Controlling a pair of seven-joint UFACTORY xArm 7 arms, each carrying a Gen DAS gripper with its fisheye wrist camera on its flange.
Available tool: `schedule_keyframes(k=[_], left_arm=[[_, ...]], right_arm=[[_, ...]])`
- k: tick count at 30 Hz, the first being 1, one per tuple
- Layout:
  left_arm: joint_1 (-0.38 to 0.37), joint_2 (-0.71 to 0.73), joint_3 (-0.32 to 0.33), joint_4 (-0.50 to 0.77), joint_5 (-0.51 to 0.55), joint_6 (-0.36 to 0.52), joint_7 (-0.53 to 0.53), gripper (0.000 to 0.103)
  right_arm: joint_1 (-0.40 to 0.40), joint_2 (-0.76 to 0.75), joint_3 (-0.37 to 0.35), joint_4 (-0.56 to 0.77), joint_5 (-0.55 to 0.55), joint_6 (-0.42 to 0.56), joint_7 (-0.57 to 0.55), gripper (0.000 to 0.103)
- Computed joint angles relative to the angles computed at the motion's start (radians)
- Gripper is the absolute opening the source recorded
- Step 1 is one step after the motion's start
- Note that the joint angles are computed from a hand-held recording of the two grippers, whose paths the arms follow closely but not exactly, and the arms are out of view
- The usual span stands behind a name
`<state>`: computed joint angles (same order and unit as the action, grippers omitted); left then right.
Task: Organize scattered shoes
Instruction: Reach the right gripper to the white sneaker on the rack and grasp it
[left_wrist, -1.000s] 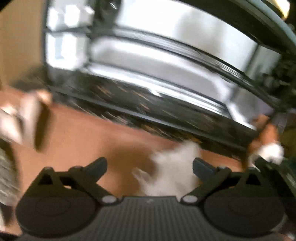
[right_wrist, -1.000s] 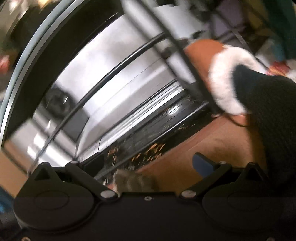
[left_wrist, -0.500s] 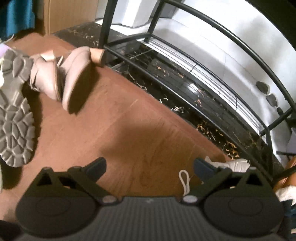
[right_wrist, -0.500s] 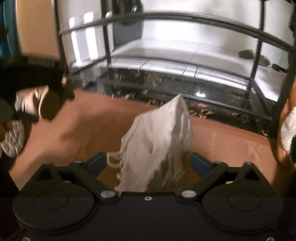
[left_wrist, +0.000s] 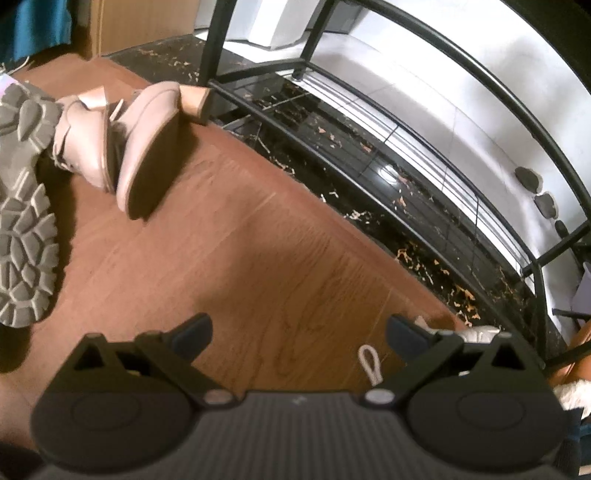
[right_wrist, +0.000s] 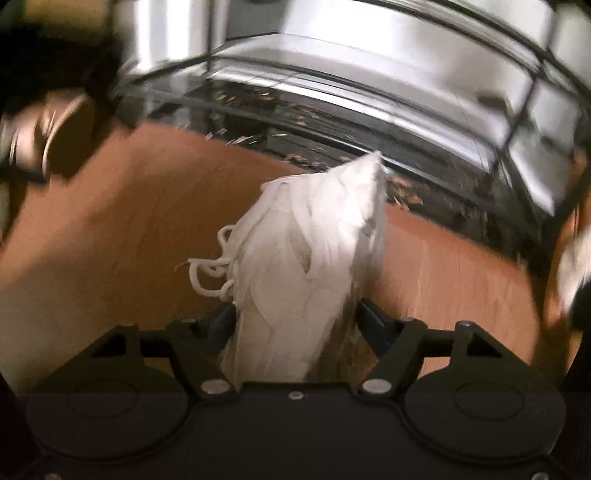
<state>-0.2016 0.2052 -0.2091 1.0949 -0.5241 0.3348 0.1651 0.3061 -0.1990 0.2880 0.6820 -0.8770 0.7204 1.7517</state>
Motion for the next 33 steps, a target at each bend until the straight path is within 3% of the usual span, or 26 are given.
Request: schedule_keyframes(k=[2, 3, 5, 12, 16, 20, 24, 29, 30, 33], left_arm=[[0.002, 0.001, -0.002, 0.0, -0.005, -0.002, 0.005, 0.101], [0.002, 0.0, -0.003, 0.0, -0.006, -0.002, 0.006, 0.101], [0.001, -0.002, -0.002, -0.002, -0.005, 0.0, 0.005, 0.101], [-0.007, -0.008, 0.004, -0.011, 0.017, -0.007, -0.02, 0.101], [-0.012, -0.01, 0.009, -0.014, 0.037, -0.011, -0.037, 0.101], [-0.018, -0.01, 0.011, -0.015, 0.064, -0.011, -0.05, 0.101], [-0.014, -0.007, 0.008, -0.012, 0.062, -0.006, -0.05, 0.101], [-0.012, -0.006, 0.007, -0.011, 0.062, -0.003, -0.051, 0.101], [-0.012, -0.006, 0.007, -0.011, 0.063, -0.002, -0.051, 0.101], [-0.015, -0.006, 0.009, -0.011, 0.071, 0.001, -0.054, 0.101]], right_arm=[[-0.03, -0.106, -0.02, -0.094, 0.011, -0.102, 0.126, 0.075], [-0.042, -0.148, -0.013, -0.125, 0.03, -0.106, 0.151, 0.084], [-0.061, -0.235, -0.003, -0.185, 0.076, -0.111, 0.191, 0.089], [-0.11, -0.328, 0.111, -0.193, 0.2, 0.081, 0.222, 0.1], [-0.109, -0.367, 0.149, -0.189, 0.285, 0.262, 0.292, 0.098], [-0.089, -0.388, 0.157, -0.178, 0.263, 0.322, 0.253, 0.102], [-0.071, -0.334, 0.194, -0.117, 0.144, 0.378, 0.173, 0.103], [-0.061, -0.228, 0.124, -0.064, 0.111, 0.408, -0.013, 0.103], [-0.047, -0.221, 0.07, -0.075, 0.114, 0.361, -0.066, 0.103], [-0.061, -0.186, -0.008, -0.093, 0.161, 0.263, -0.179, 0.103]])
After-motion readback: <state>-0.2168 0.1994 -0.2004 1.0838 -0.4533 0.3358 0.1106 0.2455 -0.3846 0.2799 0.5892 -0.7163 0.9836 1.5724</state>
